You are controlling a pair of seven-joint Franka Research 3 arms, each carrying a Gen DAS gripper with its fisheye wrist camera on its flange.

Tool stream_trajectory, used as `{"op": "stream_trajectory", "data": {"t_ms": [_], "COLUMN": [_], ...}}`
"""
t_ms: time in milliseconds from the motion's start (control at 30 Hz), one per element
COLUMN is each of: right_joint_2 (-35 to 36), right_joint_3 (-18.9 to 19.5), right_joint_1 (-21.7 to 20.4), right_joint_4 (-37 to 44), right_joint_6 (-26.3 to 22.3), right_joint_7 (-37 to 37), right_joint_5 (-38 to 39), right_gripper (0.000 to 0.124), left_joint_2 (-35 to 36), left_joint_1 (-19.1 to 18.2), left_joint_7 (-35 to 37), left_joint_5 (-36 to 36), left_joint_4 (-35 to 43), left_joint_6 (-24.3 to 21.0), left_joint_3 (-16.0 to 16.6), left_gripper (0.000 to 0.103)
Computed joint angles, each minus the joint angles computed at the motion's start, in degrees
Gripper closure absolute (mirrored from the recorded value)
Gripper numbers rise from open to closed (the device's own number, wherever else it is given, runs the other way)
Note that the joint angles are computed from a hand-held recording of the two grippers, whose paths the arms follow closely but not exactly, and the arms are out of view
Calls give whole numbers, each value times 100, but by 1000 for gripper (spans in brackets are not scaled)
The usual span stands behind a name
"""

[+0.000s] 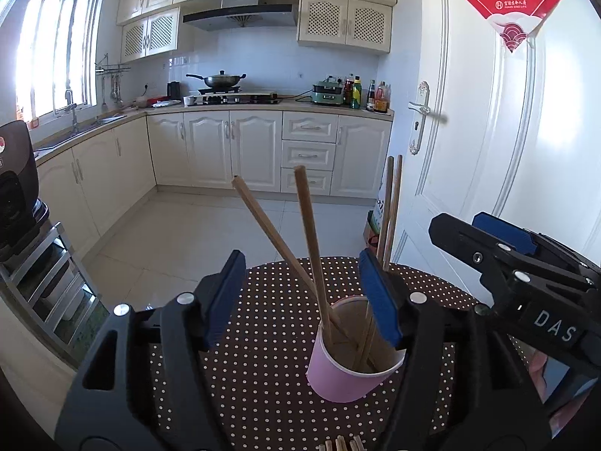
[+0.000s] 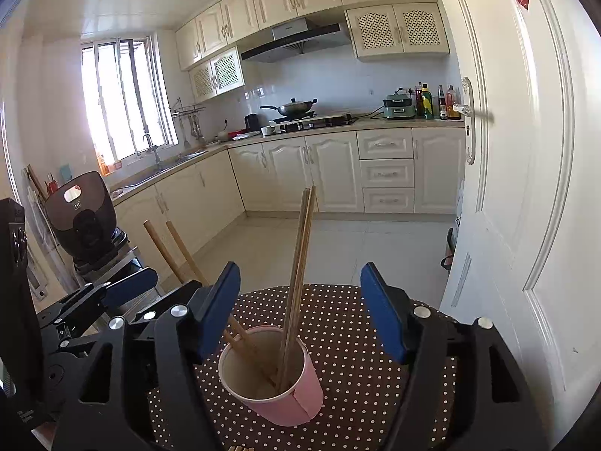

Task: Organize utensils
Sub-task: 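Open the left tool to release its chopstick while the right tool opens too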

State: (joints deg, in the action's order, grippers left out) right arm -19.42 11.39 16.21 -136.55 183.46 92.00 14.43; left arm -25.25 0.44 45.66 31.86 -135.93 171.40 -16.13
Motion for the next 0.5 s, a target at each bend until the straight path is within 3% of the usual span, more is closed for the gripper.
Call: {"op": "stream_trajectory", "data": {"t_ms": [500], "right_joint_2": [-234], "right_joint_3": [100], "right_joint_1": [-128], "right_joint_4": [-210], "right_joint_6": [-33], "right_joint_7": [176], "right_joint_5": [-32], "right_gripper": [59], "left_joint_2": [-202], "left_joint_1": [-71], "left_joint_7": [-3], "left_joint_5": [-96], "left_joint_4": [-54], "left_joint_6": [-177], "left_joint_3": [47], "left_gripper": [41]}}
